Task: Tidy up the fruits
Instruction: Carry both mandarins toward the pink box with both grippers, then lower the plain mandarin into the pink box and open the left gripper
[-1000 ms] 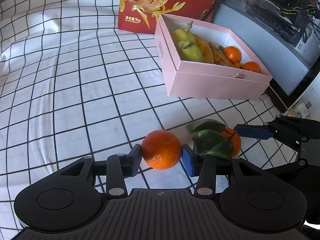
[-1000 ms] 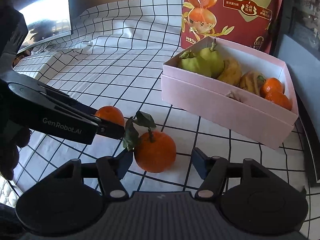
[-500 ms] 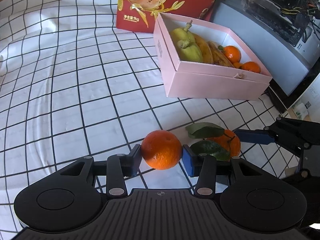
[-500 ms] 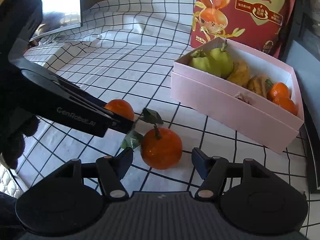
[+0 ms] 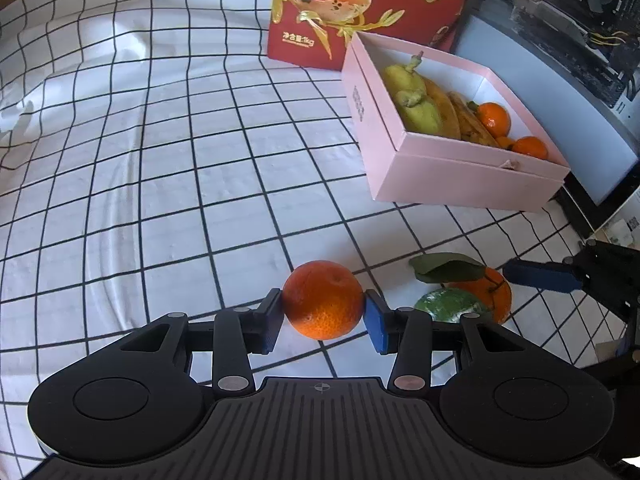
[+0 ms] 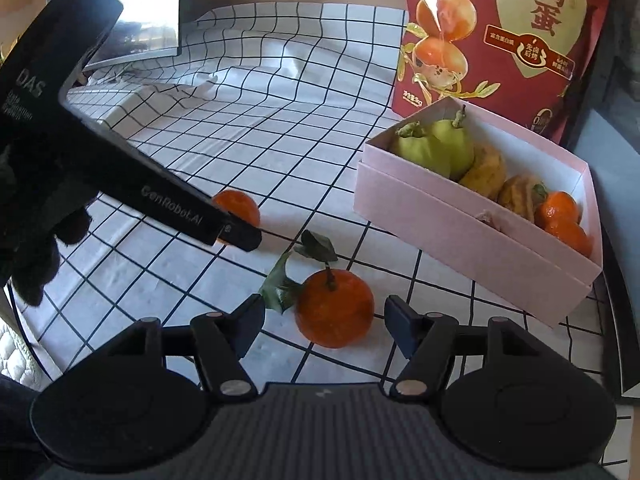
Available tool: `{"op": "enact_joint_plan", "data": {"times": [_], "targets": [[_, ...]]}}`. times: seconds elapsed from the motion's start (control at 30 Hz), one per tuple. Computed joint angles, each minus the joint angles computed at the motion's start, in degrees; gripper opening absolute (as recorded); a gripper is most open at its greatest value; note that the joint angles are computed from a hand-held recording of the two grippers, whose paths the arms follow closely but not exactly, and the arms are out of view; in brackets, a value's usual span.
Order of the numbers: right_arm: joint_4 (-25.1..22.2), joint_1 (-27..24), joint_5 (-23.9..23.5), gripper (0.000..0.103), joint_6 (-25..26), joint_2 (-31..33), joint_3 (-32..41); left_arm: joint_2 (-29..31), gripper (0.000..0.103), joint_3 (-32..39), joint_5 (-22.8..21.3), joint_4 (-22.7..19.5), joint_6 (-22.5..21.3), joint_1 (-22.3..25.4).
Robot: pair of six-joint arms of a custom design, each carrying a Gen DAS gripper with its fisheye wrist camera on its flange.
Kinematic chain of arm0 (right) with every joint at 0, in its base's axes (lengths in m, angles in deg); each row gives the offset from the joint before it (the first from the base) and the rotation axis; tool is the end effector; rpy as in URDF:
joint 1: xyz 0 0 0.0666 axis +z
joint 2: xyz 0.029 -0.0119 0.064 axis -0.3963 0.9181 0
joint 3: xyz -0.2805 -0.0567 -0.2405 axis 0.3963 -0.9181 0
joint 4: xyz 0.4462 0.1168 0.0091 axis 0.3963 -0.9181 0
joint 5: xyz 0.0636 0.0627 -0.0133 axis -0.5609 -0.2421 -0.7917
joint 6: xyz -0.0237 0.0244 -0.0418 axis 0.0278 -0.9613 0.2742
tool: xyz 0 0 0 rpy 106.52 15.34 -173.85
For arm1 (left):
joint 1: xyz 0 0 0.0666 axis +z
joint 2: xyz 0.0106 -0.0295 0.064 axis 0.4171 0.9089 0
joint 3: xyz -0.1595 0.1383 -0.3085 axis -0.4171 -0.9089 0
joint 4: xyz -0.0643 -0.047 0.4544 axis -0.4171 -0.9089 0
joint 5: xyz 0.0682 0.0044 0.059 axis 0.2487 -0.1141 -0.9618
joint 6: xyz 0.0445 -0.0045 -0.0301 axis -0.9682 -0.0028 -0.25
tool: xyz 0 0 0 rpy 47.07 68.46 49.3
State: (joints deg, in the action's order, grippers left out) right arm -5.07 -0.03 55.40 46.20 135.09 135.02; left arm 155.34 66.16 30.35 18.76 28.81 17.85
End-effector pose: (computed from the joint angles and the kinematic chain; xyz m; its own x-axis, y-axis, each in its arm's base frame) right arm 0.5368 0.2361 0.4328 -0.5626 -0.3694 -0.7397 -0.5550 0.8318 0.0067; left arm 0.5897 -0.0746 0.4517 -0.8235 -0.0081 -0.5673 0.0947 0.9839 -0.1514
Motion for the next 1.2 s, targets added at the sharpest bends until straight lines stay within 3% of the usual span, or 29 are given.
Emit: {"op": "enact_joint_plan", "data": {"times": [0.33, 0.47, 0.7, 0.8, 0.97, 1.2], "targets": [[0.84, 0.02, 0.31, 0.067, -4.54, 1.28, 1.18, 0.01, 0.048, 0.08, 0.48, -0.13, -0.28, 0.26], [-0.18, -0.21, -0.60, 0.057, -4.85, 1.63, 1.47, -0.02, 0.049, 0.05, 0.35, -0.10, -0.13, 0.16], [-0.96, -0.60, -1.14, 0.055, -6.15, 2.46, 1.89, -0.37, 0.048, -0.42, 0.62, -0.04, -0.48, 0.24], [-1.00, -0.78, -1.18, 0.047, -6.74, 2.37, 1.78, -0.64, 0.048, -0.65, 0.78, -0.31, -0.76, 0.07], [-0.47, -1.20, -0.80, 0.046, -7.00, 1.63, 1.29, -0.87, 0.048, -0.20, 2.07, -0.62, -1.48, -0.26], [4.98, -4.20, 1.22, 0.045, -10.45, -2.68, 0.64, 0.54, 0.048, 6.47, 5.37, 5.52, -2.02, -0.80]]}}
